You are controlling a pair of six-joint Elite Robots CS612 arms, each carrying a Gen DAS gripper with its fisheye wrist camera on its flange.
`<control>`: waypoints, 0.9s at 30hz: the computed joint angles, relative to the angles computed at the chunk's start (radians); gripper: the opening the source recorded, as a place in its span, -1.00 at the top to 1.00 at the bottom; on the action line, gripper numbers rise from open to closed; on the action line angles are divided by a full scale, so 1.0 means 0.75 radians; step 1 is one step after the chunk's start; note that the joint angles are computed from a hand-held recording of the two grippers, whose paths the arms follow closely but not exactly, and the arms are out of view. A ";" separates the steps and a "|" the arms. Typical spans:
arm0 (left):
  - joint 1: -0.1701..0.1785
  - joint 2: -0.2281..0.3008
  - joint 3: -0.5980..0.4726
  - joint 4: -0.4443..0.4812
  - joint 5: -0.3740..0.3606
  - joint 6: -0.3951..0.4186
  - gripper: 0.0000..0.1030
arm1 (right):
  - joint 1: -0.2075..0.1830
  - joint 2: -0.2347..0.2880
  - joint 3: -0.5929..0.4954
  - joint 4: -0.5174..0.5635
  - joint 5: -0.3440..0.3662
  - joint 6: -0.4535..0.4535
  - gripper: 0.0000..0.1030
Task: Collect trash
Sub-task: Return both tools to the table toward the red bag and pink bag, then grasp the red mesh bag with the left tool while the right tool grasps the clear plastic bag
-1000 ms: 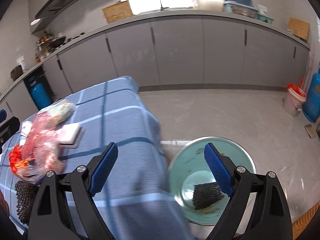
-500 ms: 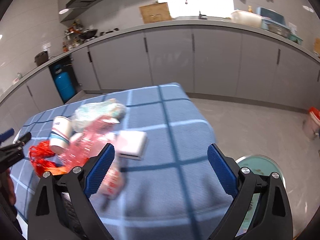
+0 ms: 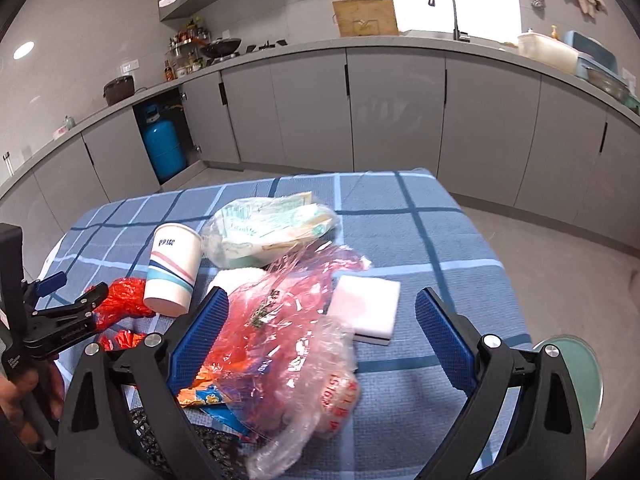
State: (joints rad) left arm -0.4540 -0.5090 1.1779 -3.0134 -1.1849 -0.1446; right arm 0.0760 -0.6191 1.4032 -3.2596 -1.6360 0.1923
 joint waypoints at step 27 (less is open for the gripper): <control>0.018 -0.011 0.027 -0.001 -0.104 0.013 0.98 | 0.002 0.023 -0.029 0.101 0.129 -0.048 0.43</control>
State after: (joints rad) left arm -0.4404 -0.5171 1.1982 -3.0142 -1.2630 -0.1345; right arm 0.0772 -0.6018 1.3812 -3.1840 -1.5394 0.1563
